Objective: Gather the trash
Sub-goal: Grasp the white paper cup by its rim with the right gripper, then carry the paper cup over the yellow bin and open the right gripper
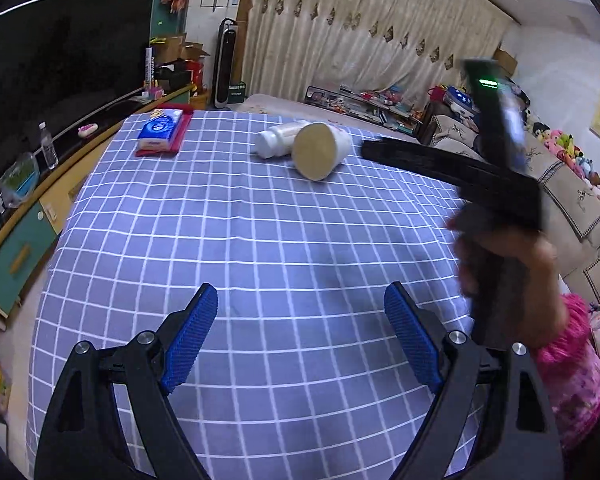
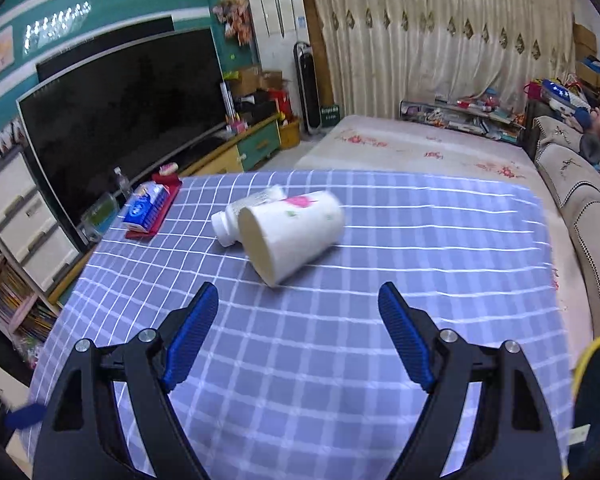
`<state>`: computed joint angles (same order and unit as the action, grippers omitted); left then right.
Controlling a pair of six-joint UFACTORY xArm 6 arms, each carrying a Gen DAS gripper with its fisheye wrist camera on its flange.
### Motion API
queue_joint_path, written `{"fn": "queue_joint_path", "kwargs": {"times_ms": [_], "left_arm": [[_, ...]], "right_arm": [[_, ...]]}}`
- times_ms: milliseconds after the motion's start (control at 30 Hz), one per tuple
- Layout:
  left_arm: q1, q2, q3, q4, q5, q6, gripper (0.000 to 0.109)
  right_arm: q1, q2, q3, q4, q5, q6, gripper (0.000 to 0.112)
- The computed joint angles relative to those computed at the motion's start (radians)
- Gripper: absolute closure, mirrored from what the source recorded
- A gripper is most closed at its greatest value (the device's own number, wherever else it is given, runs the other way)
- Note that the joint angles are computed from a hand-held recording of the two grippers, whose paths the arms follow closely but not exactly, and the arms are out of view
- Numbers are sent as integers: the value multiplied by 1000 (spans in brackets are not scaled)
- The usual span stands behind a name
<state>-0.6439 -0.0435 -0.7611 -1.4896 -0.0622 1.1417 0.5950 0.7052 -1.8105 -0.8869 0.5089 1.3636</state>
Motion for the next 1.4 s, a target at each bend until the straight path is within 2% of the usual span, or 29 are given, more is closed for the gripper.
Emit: {"fn": "queue_joint_path", "kwargs": {"times_ms": [200, 333, 367, 433, 467, 533, 633, 700, 867, 1000, 1100, 1267, 1400], "left_arm": [[18, -26, 28, -45, -9, 49, 24], [39, -26, 30, -68, 12, 71, 24], [40, -26, 31, -69, 14, 72, 24], [40, -25, 33, -75, 17, 75, 24], [41, -25, 35, -52, 19, 52, 24], [39, -19, 37, -32, 19, 30, 24], [37, -13, 44, 29, 24, -32, 24], [33, -3, 36, 21, 24, -21, 24], [12, 3, 28, -3, 20, 5, 24], [-3, 9, 15, -37, 23, 48, 24], [-16, 20, 6, -13, 15, 37, 24], [-37, 46, -11, 78, 9, -43, 24], [-57, 75, -38, 143, 8, -101, 24]], "right_arm": [[-4, 251, -384, 103, 167, -86, 35], [-12, 352, -543, 162, 255, -144, 46], [-11, 351, -541, 167, 265, -143, 48], [-12, 365, -562, 165, 296, -148, 64], [-13, 366, -561, 165, 299, -147, 68], [-19, 360, -542, 178, 284, -149, 90], [-31, 291, -418, 137, 228, -89, 104], [-36, 242, -334, 108, 190, -52, 109], [-44, 112, -133, 44, 100, 28, 109], [-49, -57, 102, -88, 35, 179, 109], [-46, -174, 250, -178, 35, 275, 109], [-74, -431, 583, -316, 39, 473, 109], [-103, -616, 818, -355, 94, 580, 109]]}}
